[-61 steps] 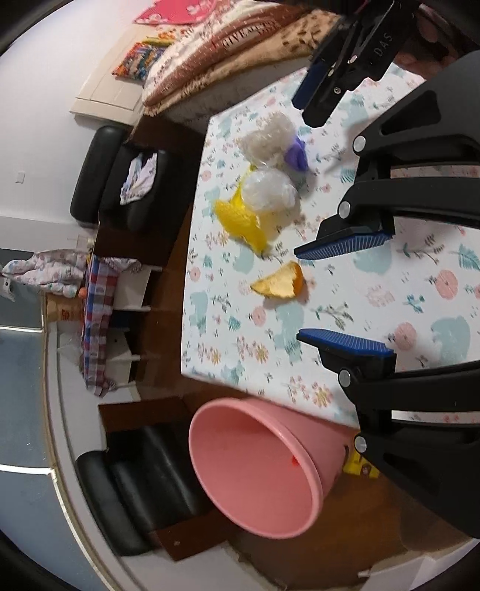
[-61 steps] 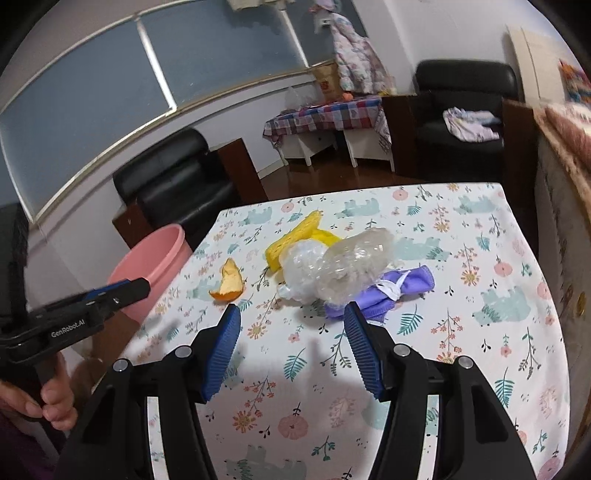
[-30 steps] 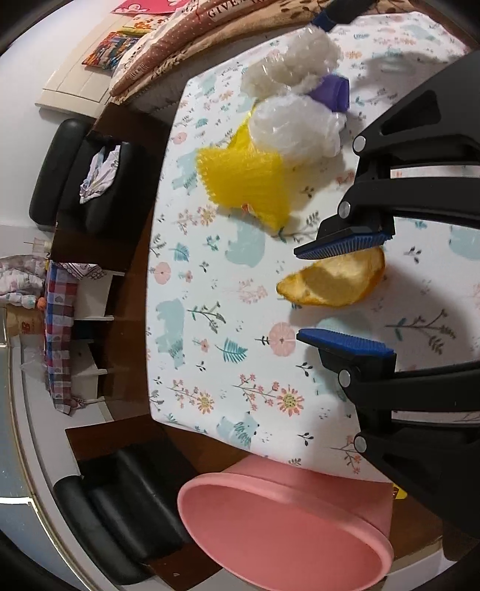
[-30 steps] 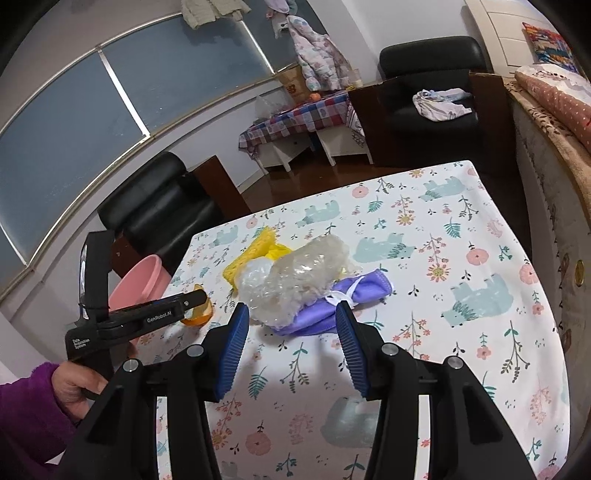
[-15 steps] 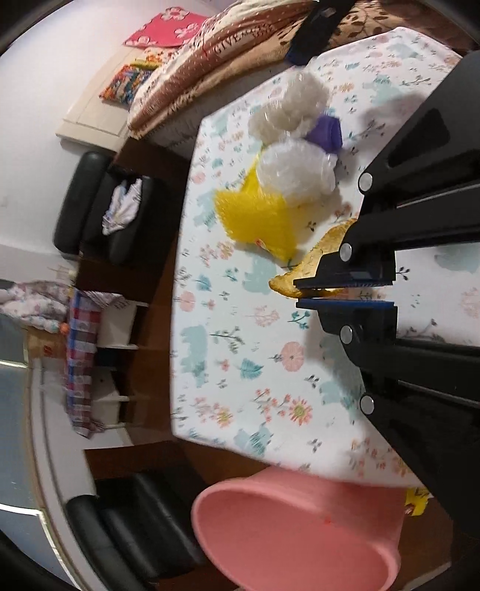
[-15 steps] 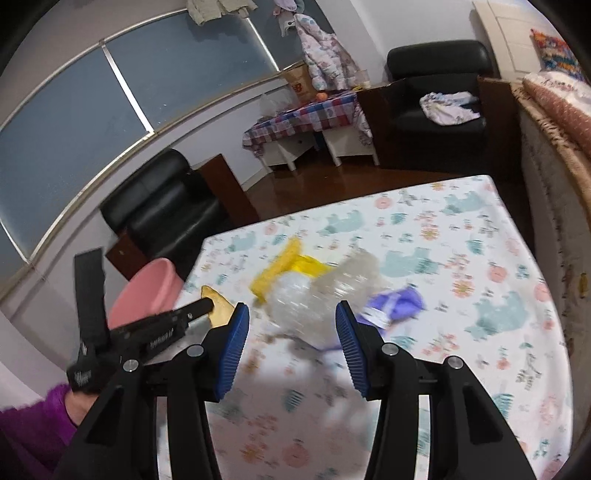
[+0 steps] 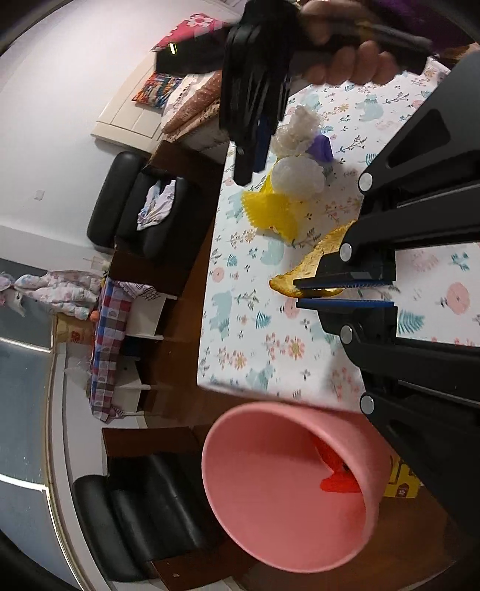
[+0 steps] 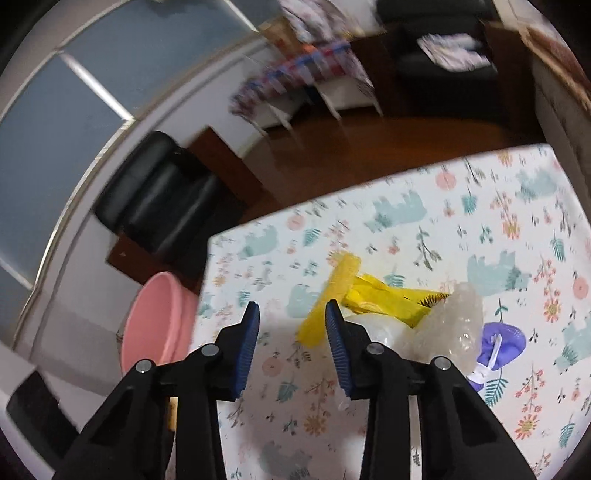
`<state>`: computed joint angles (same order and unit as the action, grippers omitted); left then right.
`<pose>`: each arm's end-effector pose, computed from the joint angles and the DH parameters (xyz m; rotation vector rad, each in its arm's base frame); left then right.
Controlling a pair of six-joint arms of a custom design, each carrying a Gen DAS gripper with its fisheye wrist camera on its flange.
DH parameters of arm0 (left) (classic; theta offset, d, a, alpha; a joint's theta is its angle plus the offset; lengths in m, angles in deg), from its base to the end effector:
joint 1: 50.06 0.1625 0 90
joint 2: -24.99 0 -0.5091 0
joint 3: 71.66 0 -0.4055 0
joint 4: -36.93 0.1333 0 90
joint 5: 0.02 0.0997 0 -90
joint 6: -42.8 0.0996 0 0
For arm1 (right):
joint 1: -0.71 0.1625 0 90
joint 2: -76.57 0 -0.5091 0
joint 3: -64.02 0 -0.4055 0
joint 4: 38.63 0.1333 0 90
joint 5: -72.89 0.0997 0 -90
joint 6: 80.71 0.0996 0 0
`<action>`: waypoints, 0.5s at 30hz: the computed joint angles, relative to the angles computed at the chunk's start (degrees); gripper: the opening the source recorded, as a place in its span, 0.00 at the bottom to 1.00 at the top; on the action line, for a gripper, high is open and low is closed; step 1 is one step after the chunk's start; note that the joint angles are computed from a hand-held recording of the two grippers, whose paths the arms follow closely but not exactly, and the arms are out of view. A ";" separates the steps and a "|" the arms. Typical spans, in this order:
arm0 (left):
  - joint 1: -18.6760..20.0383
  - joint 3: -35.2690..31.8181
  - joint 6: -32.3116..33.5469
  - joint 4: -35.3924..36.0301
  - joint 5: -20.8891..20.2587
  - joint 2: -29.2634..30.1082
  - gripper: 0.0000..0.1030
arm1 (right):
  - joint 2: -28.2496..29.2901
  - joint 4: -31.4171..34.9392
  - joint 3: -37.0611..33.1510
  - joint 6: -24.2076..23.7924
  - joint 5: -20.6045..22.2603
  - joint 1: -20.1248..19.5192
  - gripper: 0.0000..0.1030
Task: Collect trash
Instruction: 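Grasp the yellow mesh scrubber with the right tool while the left tool holds the peel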
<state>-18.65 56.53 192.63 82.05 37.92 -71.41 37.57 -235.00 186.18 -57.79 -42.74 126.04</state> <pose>-0.0643 -0.2875 0.3726 0.4670 2.4021 -1.0349 0.4038 -0.4136 0.0370 0.1746 -2.8306 0.8218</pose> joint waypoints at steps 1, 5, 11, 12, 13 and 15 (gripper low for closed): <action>-0.01 0.02 -0.37 0.37 -0.07 -0.71 0.04 | 0.19 1.91 -0.79 1.21 -0.01 -0.52 0.34; 0.94 0.03 0.00 0.72 0.09 -2.56 0.04 | 1.05 7.09 -2.71 3.07 -0.83 -1.70 0.31; 1.59 -0.18 0.78 0.68 0.22 -4.34 0.04 | 2.70 13.29 -5.66 4.26 -3.79 -1.16 0.22; 1.71 -0.22 1.04 0.55 0.25 -4.57 0.04 | 2.84 13.85 -5.86 4.55 -3.80 -1.21 0.13; 1.72 -0.22 1.09 0.51 0.23 -4.84 0.04 | 2.92 14.06 -5.92 4.75 -3.56 -1.36 0.09; 1.96 -0.32 1.42 0.34 0.36 -5.23 0.04 | 3.18 14.07 -6.05 5.15 -2.93 -1.60 0.06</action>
